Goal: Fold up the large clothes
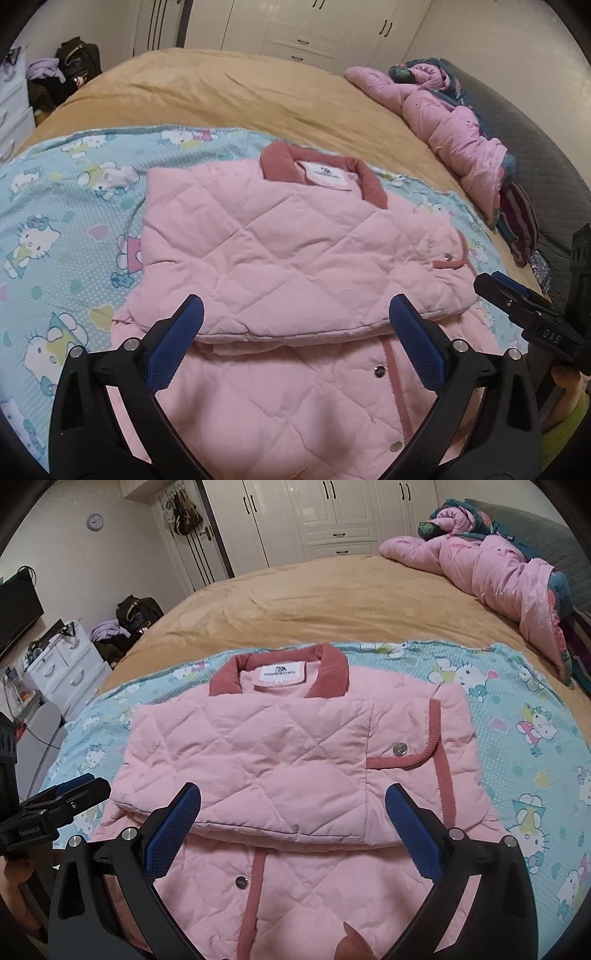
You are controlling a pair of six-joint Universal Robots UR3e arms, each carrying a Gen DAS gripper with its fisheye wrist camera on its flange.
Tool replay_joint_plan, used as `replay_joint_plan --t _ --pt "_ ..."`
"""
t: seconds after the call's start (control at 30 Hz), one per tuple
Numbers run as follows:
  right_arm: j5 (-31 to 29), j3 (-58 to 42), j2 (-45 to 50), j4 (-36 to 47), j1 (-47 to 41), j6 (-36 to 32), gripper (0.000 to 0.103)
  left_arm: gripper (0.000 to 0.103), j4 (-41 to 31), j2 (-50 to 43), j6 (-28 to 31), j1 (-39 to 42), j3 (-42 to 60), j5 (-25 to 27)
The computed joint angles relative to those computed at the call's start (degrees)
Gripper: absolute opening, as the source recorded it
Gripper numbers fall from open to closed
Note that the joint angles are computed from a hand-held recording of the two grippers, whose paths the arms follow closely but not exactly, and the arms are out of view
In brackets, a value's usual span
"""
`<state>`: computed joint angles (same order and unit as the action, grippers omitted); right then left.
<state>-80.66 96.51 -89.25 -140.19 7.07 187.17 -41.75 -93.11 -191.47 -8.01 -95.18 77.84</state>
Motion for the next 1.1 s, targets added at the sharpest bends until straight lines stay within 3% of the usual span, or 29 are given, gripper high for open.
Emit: replay_joint_plan --t 0.17,1.1 --pt "-2.26 1.01 -3.49 -0.30 1.02 -0.23 0.099 0.094 -0.64 2.62 -0.02 -0.71 -0.43 0.56" --pt "-0.63 5.50 -24.07 7.51 4.14 -0.61 0.099 0.094 -4.54 21.61 1.74 -3.40 -9.12 3.24"
